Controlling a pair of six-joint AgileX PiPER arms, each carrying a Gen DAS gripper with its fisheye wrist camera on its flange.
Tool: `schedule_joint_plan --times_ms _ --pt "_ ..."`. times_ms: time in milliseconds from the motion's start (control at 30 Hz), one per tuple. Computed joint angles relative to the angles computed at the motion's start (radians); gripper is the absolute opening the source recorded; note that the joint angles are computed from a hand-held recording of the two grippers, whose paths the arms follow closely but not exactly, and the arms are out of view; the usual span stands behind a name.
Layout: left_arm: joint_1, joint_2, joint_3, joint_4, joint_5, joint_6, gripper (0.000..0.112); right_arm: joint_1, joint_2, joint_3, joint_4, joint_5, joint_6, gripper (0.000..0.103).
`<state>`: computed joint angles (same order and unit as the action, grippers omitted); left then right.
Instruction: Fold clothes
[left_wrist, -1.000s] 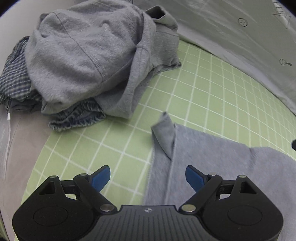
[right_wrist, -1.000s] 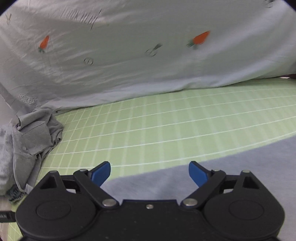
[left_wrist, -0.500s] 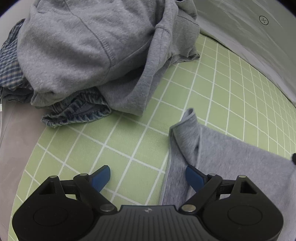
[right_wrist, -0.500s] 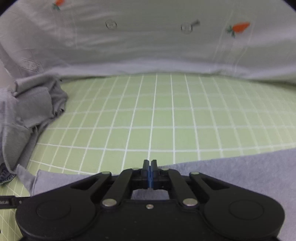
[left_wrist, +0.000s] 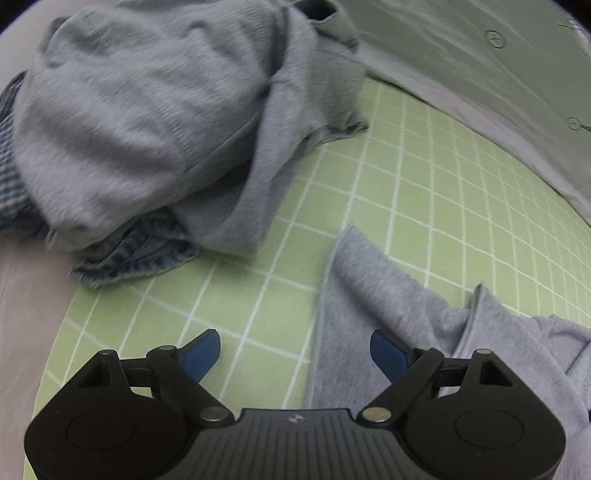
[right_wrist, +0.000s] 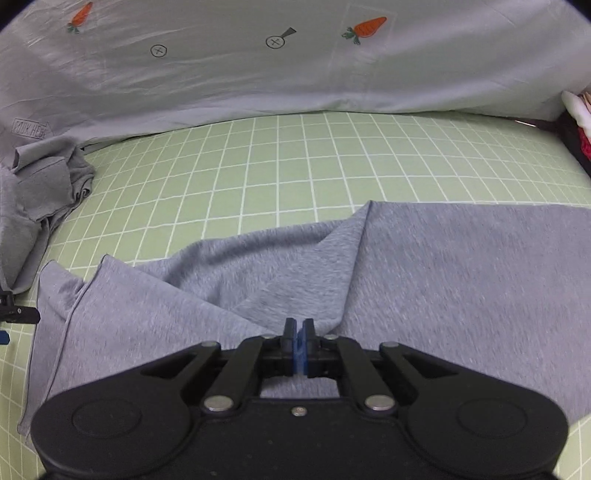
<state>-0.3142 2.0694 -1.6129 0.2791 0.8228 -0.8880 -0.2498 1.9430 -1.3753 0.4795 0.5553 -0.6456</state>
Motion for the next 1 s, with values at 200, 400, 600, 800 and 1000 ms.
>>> schedule_joint_plan --times_ms 200,400,600,800,1000 --pt "0.02 0.069 -0.1 -0.071 -0.026 0.091 0.071 0.021 0.011 -0.02 -0.003 -0.023 0.022 0.054" --pt "0.016 0.121 -0.168 -0.032 -0.017 0.074 0.031 0.029 0.033 -0.049 -0.07 -0.007 0.096 0.058" --pt "0.038 0.082 -0.092 0.01 -0.096 -0.016 0.004 0.027 0.043 -0.055 -0.084 -0.012 0.118 0.057" --pt "0.07 0.022 0.009 0.092 -0.146 -0.246 0.008 0.016 0.04 -0.042 -0.06 -0.019 0.098 0.057" --pt "0.04 -0.03 0.055 0.104 -0.118 -0.224 0.025 0.004 0.032 -0.024 -0.05 -0.03 0.087 0.061"
